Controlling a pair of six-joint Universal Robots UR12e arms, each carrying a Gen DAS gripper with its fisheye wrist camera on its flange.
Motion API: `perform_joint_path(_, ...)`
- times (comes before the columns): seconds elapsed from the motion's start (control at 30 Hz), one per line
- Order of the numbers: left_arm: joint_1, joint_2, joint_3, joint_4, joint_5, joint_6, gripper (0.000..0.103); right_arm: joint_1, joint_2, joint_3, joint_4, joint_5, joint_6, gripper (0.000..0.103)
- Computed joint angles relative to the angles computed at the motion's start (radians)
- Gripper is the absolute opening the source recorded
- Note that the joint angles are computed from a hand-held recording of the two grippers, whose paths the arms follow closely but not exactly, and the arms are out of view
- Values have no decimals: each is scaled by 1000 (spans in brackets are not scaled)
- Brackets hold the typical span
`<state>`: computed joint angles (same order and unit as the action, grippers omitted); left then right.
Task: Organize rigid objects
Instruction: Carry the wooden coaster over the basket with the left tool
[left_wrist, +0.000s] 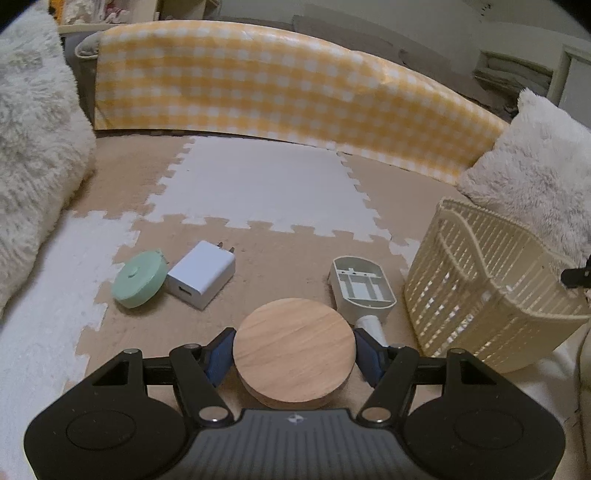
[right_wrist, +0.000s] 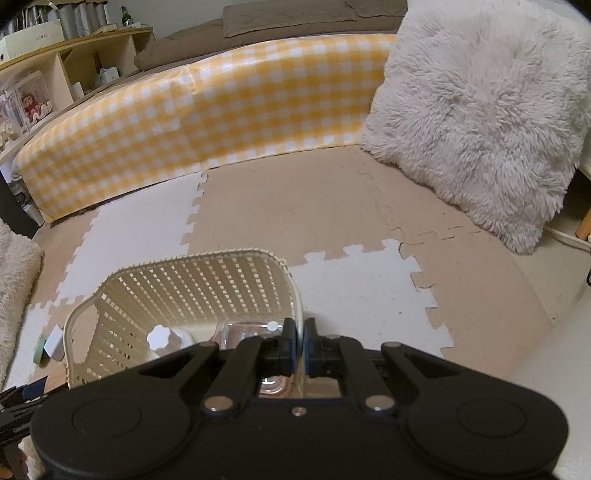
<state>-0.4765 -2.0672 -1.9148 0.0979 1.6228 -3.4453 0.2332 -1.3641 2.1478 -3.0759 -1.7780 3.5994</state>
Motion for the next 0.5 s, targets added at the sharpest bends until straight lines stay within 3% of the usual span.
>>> perform_joint_path(0.27,-11,37,-10,78,-31,-23,68,1,-1,0,3,-1,-2,5)
perform_joint_path(0.5,-35,36,47,111,-125,9,68,1,-2,-1,6,2,0,5)
